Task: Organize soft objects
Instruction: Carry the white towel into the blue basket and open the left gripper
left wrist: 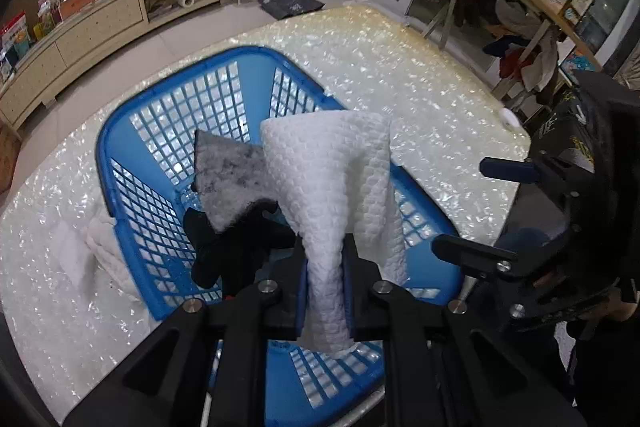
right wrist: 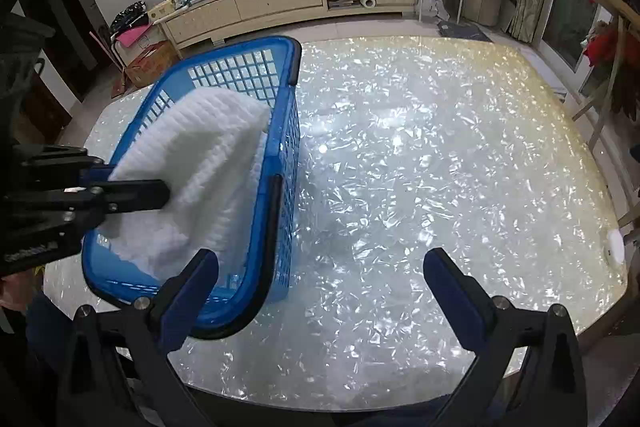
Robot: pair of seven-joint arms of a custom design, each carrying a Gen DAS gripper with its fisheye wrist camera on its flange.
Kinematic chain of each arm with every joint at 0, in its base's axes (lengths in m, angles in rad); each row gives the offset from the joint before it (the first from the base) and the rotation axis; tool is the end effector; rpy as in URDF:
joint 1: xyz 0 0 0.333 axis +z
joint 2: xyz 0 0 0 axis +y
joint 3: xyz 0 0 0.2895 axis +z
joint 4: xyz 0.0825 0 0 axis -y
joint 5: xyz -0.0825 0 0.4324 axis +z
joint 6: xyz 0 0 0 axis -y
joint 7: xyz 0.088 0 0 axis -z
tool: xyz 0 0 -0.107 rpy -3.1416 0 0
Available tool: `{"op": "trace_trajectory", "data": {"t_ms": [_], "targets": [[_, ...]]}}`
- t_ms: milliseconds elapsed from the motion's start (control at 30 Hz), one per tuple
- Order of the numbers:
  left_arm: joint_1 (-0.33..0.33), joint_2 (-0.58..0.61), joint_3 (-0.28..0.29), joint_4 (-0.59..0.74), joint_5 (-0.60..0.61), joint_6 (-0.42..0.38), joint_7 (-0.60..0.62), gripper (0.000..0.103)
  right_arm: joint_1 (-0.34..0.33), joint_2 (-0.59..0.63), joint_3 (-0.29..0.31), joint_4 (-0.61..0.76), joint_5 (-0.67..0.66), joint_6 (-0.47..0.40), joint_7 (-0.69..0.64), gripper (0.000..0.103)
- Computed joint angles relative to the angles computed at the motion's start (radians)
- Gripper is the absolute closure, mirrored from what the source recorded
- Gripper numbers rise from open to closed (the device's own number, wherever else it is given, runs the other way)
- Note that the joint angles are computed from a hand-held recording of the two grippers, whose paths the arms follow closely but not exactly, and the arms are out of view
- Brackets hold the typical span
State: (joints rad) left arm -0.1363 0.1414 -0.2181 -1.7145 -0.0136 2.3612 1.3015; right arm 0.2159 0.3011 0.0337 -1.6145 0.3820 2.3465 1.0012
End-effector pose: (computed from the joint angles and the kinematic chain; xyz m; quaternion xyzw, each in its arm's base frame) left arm 0.6484 -0.2326 0.5167 -0.6606 0.7071 -0.2331 0.0966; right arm 0.7012 0.1820 0.4572 -0.8537 0.4472 -0.0731 0.2568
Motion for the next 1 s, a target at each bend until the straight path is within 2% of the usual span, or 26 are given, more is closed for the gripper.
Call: {"op": "trace_trajectory", "data": {"t_ms": [300, 500, 633, 700, 733, 800, 900, 1000], "targets": [[0.011, 0.055, 0.009, 0.026, 0.055, -0.036, -0.029, 0.089, 0.007, 0.063, 0.003, 0.074, -0.008, -0.057, 0.021, 0.0], [0.019, 0.065, 0.01, 0.025, 0.081, -0.037, -0.038, 0.084, 0.014, 0.076, 0.003, 0.084, -0.017, -0.067, 0.033, 0.0], [0.02, 0.07, 0.007, 0.034, 0.086, -0.046, -0.035, 0.065, 0.012, 0.069, 0.0, 0.075, -0.018, -0.07, 0.037, 0.0], [0.011, 0.078, 0.011, 0.047, 0.121, -0.044, -0.053, 0.06, 0.006, 0.064, 0.002, 0.07, -0.007, -0.075, 0.034, 0.0], [0.009, 0.074, 0.012, 0.044, 0.134, -0.039, -0.061, 0.047, 0.005, 0.058, 0.002, 0.065, -0.005, -0.075, 0.034, 0.0], [0.006, 0.071, 0.014, 0.051, 0.151, -0.048, -0.085, 0.032, 0.01, 0.046, 0.0, 0.052, -0.012, -0.065, 0.042, 0.0], [-0.006, 0.056, 0.023, 0.051, 0.215, -0.081, -0.132, 0.032, 0.008, 0.033, 0.001, 0.041, -0.009, -0.062, 0.04, 0.0], [0.002, 0.008, 0.023, 0.003, 0.208, -0.055, -0.144, 0.032, 0.011, 0.016, 0.003, 0.023, -0.008, -0.052, 0.044, 0.0]]}}
